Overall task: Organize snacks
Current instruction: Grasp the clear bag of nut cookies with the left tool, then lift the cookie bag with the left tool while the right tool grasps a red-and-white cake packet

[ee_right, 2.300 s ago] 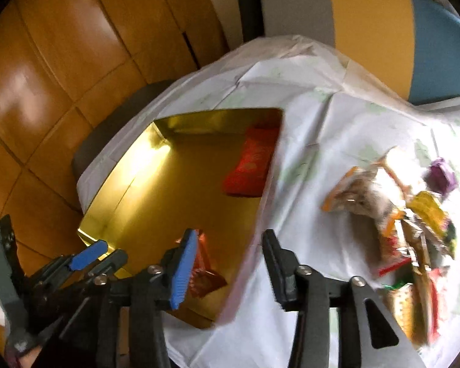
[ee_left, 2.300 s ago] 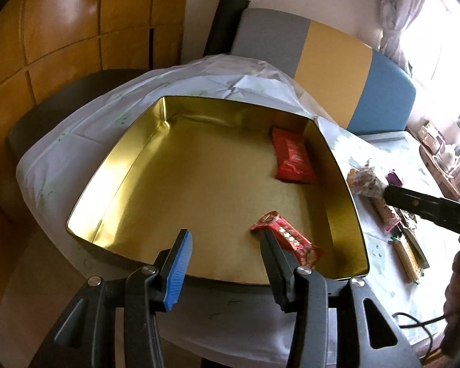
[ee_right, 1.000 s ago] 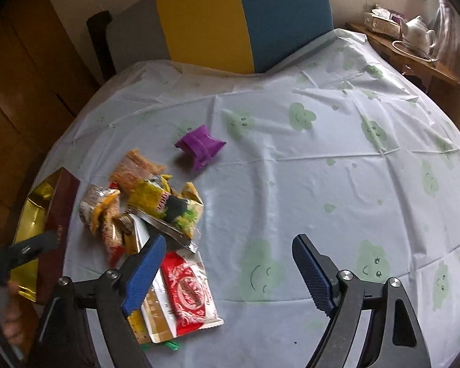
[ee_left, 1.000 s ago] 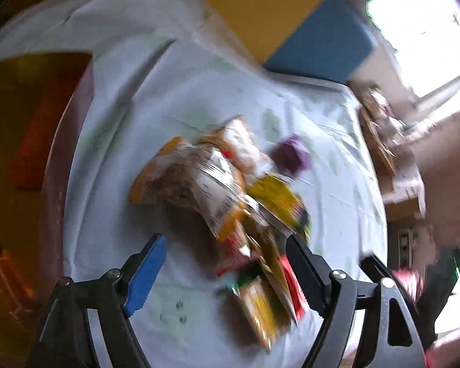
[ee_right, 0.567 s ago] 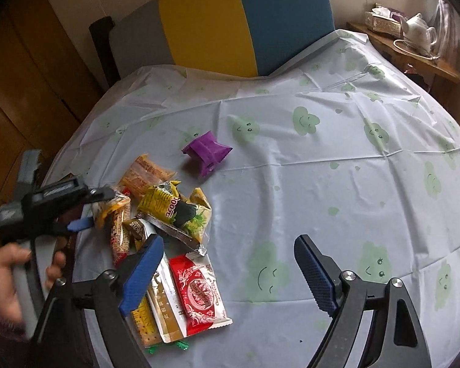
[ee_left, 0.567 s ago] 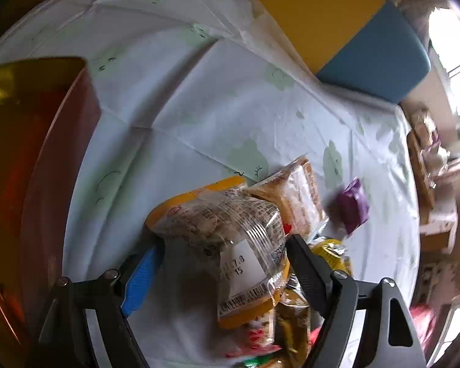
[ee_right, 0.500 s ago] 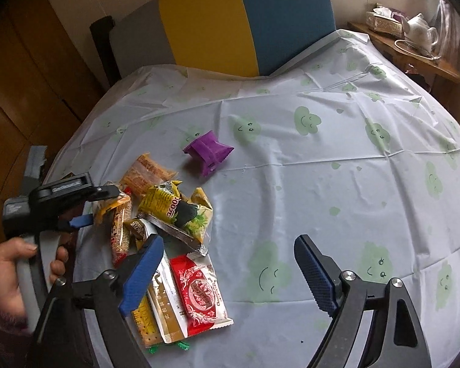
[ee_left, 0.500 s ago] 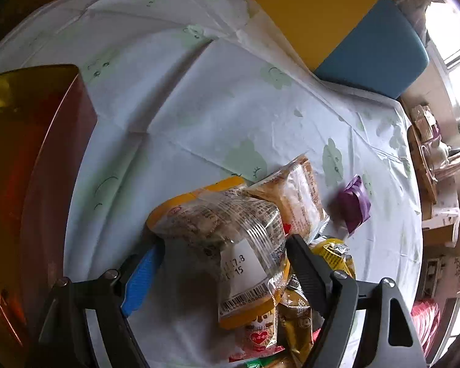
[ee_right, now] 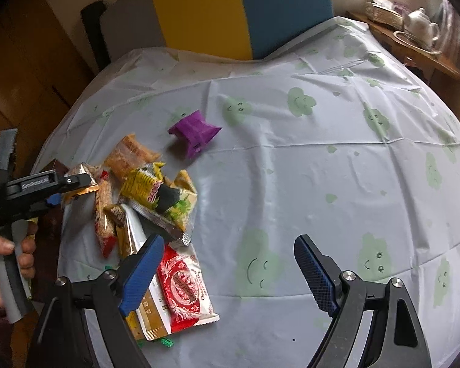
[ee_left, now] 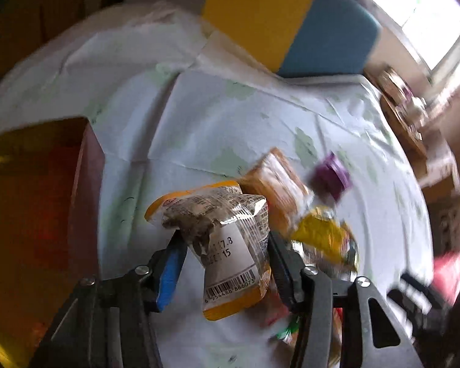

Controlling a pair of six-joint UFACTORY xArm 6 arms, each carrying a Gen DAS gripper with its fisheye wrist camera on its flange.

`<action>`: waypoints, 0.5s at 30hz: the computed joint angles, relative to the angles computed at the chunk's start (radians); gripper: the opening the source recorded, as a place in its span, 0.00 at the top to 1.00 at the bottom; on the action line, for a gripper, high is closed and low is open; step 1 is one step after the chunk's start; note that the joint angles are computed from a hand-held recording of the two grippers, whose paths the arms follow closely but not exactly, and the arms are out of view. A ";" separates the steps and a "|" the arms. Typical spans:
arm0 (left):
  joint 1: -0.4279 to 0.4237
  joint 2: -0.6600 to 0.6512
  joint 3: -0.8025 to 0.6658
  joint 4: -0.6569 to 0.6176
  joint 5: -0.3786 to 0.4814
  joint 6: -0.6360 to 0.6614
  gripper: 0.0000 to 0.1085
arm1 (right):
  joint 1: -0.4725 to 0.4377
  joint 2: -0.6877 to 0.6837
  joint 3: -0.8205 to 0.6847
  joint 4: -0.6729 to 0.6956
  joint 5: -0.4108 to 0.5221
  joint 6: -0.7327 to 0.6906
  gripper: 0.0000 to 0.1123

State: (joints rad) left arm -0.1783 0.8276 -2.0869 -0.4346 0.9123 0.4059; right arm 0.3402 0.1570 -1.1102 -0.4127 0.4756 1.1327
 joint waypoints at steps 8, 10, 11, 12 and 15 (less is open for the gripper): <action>0.013 -0.361 0.524 -0.189 -0.129 0.469 0.51 | 0.024 0.063 -0.033 0.217 -0.023 -0.268 0.57; 0.018 -0.419 0.605 -0.222 -0.112 0.536 0.51 | 0.035 0.086 -0.048 0.294 -0.023 -0.350 0.57; 0.020 -0.442 0.642 -0.227 -0.099 0.555 0.51 | 0.043 0.102 -0.061 0.338 -0.015 -0.396 0.57; 0.023 -0.455 0.664 -0.227 -0.078 0.568 0.51 | 0.046 0.112 -0.071 0.400 -0.007 -0.459 0.57; 0.019 -0.494 0.759 -0.229 -0.107 0.613 0.49 | 0.067 0.152 -0.122 0.335 0.074 -0.455 0.60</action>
